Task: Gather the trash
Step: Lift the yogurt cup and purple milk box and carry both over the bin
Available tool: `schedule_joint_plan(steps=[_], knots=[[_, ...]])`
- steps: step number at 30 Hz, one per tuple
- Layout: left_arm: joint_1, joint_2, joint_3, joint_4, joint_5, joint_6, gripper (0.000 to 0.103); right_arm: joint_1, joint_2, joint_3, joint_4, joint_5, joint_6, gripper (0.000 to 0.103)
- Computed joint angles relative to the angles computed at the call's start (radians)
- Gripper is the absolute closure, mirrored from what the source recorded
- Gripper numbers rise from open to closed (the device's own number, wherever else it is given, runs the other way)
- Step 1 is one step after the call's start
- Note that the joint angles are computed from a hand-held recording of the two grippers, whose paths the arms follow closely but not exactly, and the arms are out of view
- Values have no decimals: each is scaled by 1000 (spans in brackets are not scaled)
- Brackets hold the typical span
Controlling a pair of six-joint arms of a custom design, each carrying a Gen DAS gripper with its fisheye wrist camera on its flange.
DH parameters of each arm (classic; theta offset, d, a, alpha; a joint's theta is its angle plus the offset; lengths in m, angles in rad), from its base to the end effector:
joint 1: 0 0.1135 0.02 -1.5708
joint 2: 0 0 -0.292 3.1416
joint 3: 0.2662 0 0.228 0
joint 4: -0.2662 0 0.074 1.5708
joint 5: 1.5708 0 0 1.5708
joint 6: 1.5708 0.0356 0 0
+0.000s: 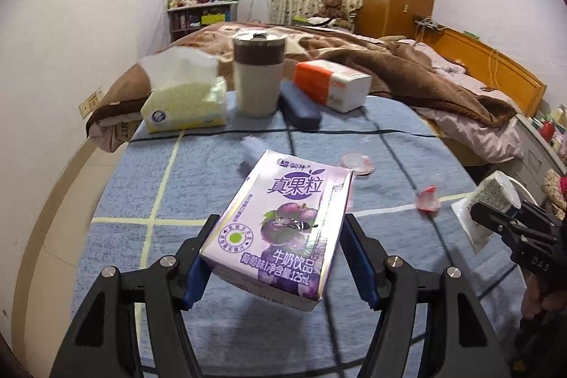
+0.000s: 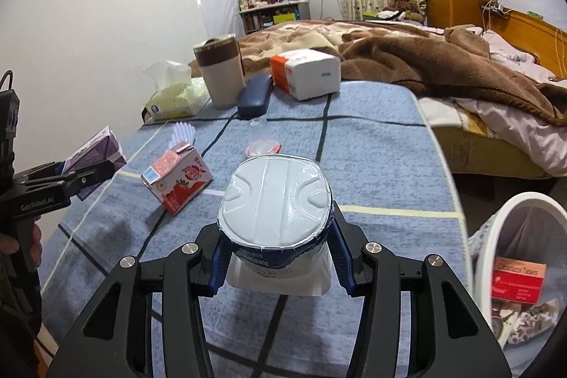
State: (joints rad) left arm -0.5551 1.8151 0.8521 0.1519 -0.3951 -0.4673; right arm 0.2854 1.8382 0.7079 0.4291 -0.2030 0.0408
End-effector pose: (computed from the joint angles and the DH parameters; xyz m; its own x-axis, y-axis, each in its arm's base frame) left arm 0.2954 -0.1671 0.1730 -0.6678 -0.0751 -0.7406 -0.0444 0.9971 -0.0611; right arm 0.3131 0.0993 0.1515 -0.6358 -0.1449 -0.7581 -0.3980 0.9031 0.1611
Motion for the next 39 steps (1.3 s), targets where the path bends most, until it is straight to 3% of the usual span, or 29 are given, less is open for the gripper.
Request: schedule_joint_plan(steps=[18,39], knots=[[-219,71,224,-104,-76,-3,34,-207,-168,-125,16,-86,-58,53],[-370,407,773,-285,-12,84,34,-530,-167,-136,8,-163,-130,53]])
